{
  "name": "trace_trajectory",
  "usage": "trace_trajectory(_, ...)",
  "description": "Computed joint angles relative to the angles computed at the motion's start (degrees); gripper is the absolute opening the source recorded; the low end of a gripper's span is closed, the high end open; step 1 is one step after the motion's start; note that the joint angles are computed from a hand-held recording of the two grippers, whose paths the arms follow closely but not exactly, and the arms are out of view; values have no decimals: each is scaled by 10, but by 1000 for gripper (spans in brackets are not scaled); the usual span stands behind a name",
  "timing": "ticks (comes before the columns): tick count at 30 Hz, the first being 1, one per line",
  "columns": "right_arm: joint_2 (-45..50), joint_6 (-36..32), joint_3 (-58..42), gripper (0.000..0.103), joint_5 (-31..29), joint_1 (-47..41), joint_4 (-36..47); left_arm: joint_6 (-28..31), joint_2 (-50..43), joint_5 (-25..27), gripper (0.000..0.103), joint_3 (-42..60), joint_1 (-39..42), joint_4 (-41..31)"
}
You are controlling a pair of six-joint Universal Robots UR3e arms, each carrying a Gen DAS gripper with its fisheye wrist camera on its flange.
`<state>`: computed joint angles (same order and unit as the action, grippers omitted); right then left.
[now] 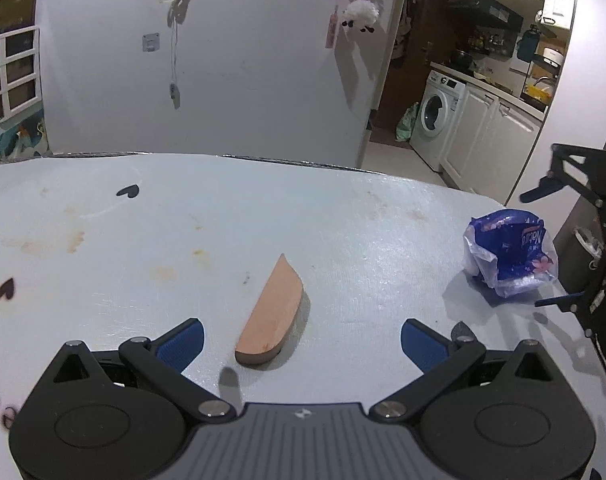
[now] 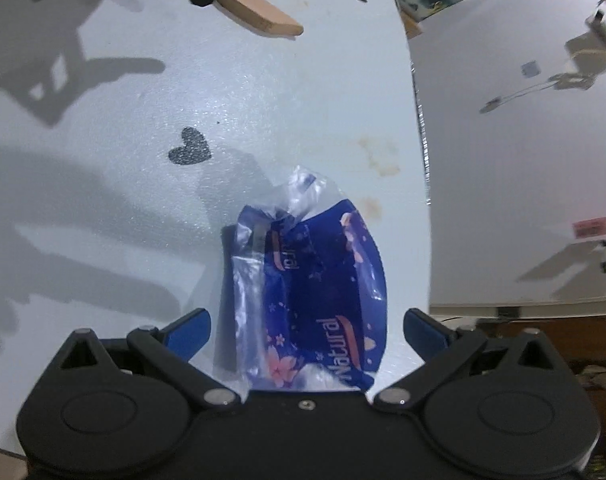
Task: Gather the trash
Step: 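Grasp the blue plastic bag with the right tool while the left tool grasps the pink wooden block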
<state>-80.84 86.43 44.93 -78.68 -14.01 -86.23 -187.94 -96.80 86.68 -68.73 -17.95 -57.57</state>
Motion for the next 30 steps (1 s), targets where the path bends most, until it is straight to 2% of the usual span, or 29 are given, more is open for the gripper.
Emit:
trace_trajectory(3,29,4,-38,103,2,1,21,-1,-4,-9,103,3,4,0)
trace_trajectory(5,49,13,-72,97,-2,0,48,1,-7,-12,103,7,5,-1)
trace_trajectory(6,64,18,-100,81,-7,1,72,4,-10,-17,103,11,7,-4)
trace_trajectory(7,75,23,-120,69,-17,3,87,7,-12,-22,103,15,9,-9)
trace_trajectory(8,78,27,-129,68,-18,0,97,8,-15,-23,103,18,9,-11)
trace_trajectory(10,66,36,-115,55,-10,-7,97,12,-20,-21,103,20,7,-10)
trace_trajectory(14,17,50,-44,39,-2,-16,71,11,-35,-19,101,31,8,-13)
trace_trajectory(17,-9,83,-25,29,13,-30,88,13,-54,-15,92,57,7,-32)
trace_trajectory(19,-14,119,-27,18,19,-35,96,14,-68,0,86,76,1,-45)
trace_trajectory(25,-44,239,-27,10,35,-49,145,8,-89,33,70,98,-9,-51)
trace_trajectory(27,-51,279,-35,8,43,-56,170,4,-97,51,55,112,-17,-57)
trace_trajectory(28,-63,299,-25,8,52,-62,172,0,-102,64,52,120,-22,-61)
trace_trajectory(30,-89,333,7,8,75,-78,165,-9,-103,76,39,122,-27,-62)
